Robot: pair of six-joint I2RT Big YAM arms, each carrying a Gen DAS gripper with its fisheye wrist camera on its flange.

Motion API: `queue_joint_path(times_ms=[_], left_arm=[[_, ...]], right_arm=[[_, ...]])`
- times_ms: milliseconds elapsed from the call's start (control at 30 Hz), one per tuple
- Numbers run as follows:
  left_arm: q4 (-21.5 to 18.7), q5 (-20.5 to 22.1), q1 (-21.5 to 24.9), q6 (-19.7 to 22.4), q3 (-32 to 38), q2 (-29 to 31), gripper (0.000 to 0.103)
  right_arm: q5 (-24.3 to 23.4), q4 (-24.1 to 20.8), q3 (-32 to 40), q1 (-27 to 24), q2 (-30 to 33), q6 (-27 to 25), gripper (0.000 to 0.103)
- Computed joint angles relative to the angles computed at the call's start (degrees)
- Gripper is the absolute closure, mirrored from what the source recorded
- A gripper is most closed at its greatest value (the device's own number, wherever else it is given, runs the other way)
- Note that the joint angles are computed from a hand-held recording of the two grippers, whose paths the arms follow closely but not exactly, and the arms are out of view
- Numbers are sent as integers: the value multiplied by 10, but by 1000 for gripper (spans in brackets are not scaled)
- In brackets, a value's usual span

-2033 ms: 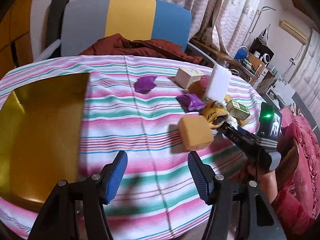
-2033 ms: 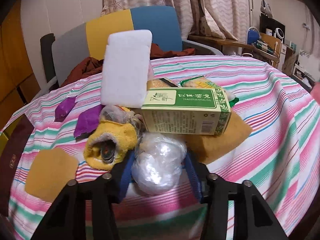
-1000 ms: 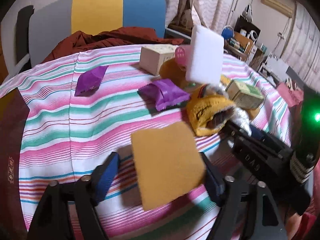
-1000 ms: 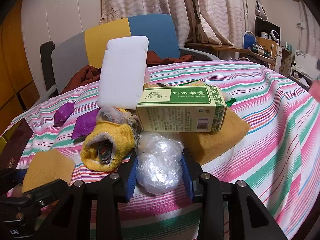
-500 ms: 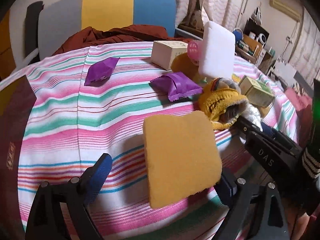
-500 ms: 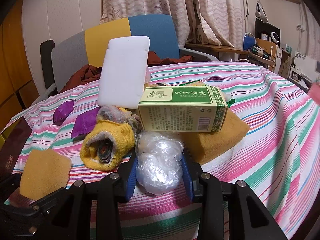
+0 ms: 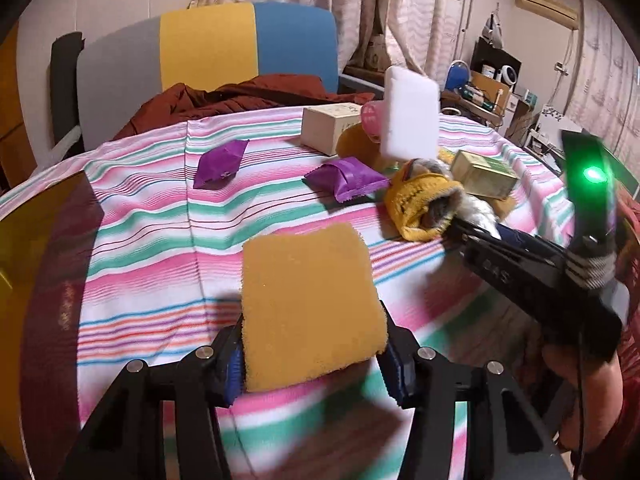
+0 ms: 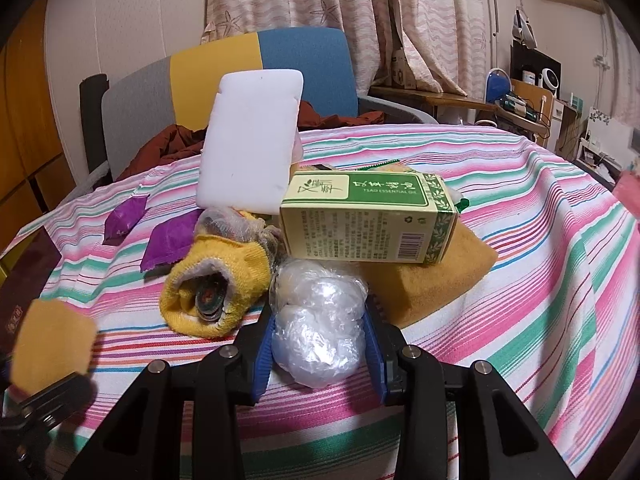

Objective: Organize objects
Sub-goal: 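Lift the tan sponge with the left gripper while the right gripper grasps the plastic-wrapped bundle, then place the sponge and the plastic bundle into the gold tray with both grippers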

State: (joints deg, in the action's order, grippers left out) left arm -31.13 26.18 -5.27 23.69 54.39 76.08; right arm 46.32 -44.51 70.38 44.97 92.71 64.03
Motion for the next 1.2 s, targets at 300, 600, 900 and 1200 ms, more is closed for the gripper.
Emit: queue_joint_path(times_ms=[300,600,900,1200], left_arm=[[-40,73,68,64,-22,-55,49],[-68,117,147,64,-5,-65,49],[-93,127,227,79,32,-41,49],[-87,82,298,58,98,23,49]], right_arm=[[-16,-75,32,21,7,59,63],[-47,-48,60,55,12,52,63],[-79,15,128,89,50,-31,63],[-145,81,269,109,135,-170,62]])
